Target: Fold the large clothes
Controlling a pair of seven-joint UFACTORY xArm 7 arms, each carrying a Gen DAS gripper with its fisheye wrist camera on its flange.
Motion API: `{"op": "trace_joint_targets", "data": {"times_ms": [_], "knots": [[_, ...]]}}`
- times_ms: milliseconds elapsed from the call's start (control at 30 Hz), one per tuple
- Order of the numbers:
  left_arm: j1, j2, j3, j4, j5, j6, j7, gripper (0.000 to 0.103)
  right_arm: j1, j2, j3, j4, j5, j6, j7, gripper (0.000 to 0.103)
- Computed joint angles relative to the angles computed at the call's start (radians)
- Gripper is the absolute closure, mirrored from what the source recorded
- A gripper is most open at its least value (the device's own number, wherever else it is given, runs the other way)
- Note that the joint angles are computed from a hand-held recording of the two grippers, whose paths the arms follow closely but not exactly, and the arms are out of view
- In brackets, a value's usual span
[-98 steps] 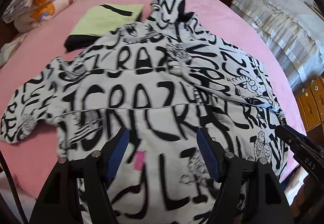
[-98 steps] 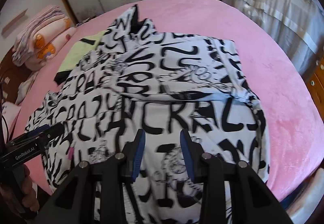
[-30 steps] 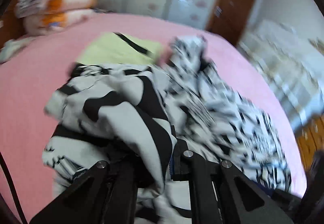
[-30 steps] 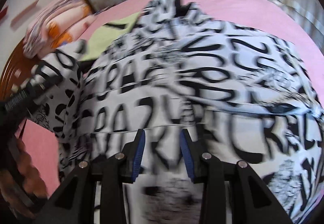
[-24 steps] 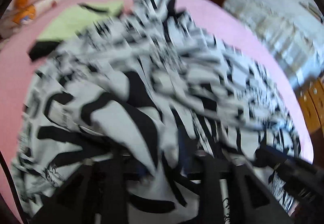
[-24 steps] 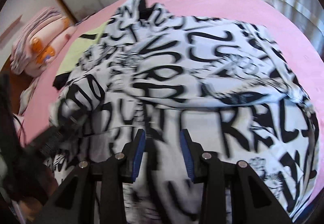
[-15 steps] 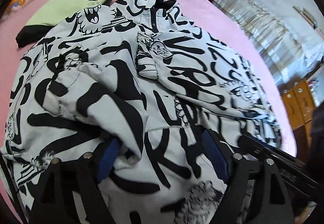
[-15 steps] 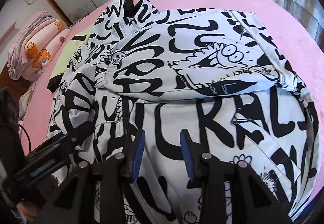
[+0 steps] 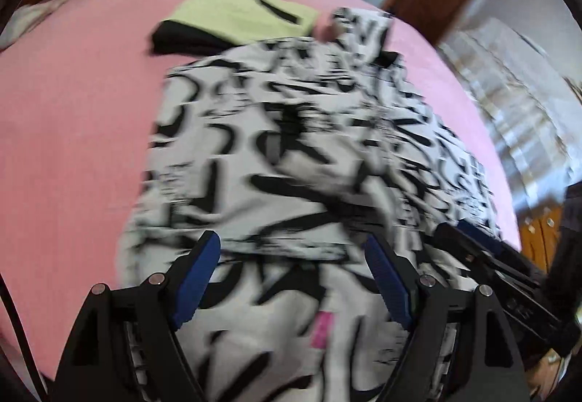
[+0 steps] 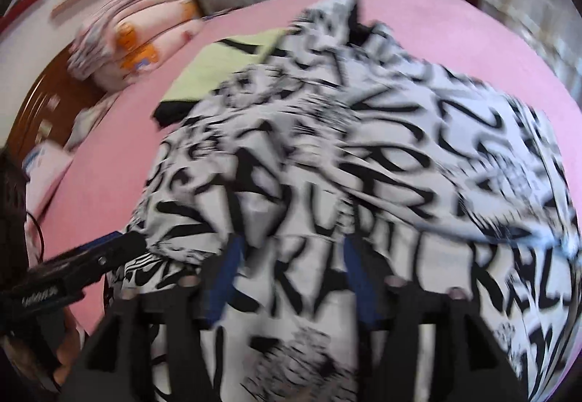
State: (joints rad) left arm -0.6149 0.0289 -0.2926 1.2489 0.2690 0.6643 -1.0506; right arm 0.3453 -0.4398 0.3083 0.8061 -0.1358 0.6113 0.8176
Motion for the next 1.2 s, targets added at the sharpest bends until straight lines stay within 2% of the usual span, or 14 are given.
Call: {"op": "trace_joint_targets", "data": {"times_ms": [167,267,367,400,433,467,500,633,767,800,867,933,1067,1200], "knots": [[0.037,-0.059,0.015,-0.103,-0.036,-0.007,-0.036,0.023,-0.024,0.191,0.101,0.178,-0.229,0.059,-0.004,0.036],[0.053,-0.072,0.011,-0.141,-0.061,-0.037,-0.038,0.023,-0.006,0.329,0.134,0.285,-0.409,0.158,0.005,0.036],[0.063,-0.084,0.008,-0.164,-0.077,-0.051,-0.025,0.023,0.042,0.472,0.135,0.398,-0.555,0.306,-0.009,0.036],[0.065,-0.085,0.005,-0.165,-0.076,-0.051,-0.027,0.023,0.060,0.506,0.126,0.427,-0.578,0.345,-0.018,0.038],[0.067,-0.085,0.003,-0.164,-0.070,-0.052,-0.032,0.023,0.072,0.525,0.113,0.444,-0.583,0.358,-0.028,0.064],[0.069,-0.089,0.002,-0.167,-0.069,-0.054,-0.034,0.023,0.072,0.531,0.096,0.453,-0.546,0.342,-0.057,0.081],[0.071,-0.089,-0.001,-0.166,-0.065,-0.054,-0.039,0.023,0.072,0.530,0.080,0.460,-0.511,0.333,-0.076,0.091],[0.077,-0.099,-0.005,-0.174,-0.049,-0.077,-0.061,0.023,0.072,0.417,-0.005,0.408,-0.461,0.193,-0.024,0.094],[0.077,-0.099,-0.010,-0.181,-0.041,-0.123,-0.065,0.023,0.020,0.197,-0.077,0.242,-0.404,-0.061,0.059,0.094],[0.076,-0.100,-0.011,-0.185,-0.046,-0.132,-0.059,0.023,-0.002,0.150,-0.083,0.199,-0.389,-0.095,0.083,0.093],[0.071,-0.082,-0.015,-0.172,-0.047,-0.132,-0.051,0.023,-0.027,0.073,-0.105,0.106,-0.318,-0.117,0.103,0.082],[0.064,-0.062,-0.015,-0.154,-0.058,-0.120,-0.035,0.023,-0.020,0.042,-0.136,0.035,-0.197,-0.040,0.072,0.054],[0.048,-0.033,-0.009,-0.129,-0.070,-0.101,-0.006,0.023,-0.011,-0.004,-0.164,-0.086,-0.009,0.092,-0.001,0.052],[0.046,0.008,0.009,-0.066,-0.043,-0.046,0.056,0.023,-0.025,-0.102,-0.170,-0.174,0.086,0.048,-0.071,0.052]]}}
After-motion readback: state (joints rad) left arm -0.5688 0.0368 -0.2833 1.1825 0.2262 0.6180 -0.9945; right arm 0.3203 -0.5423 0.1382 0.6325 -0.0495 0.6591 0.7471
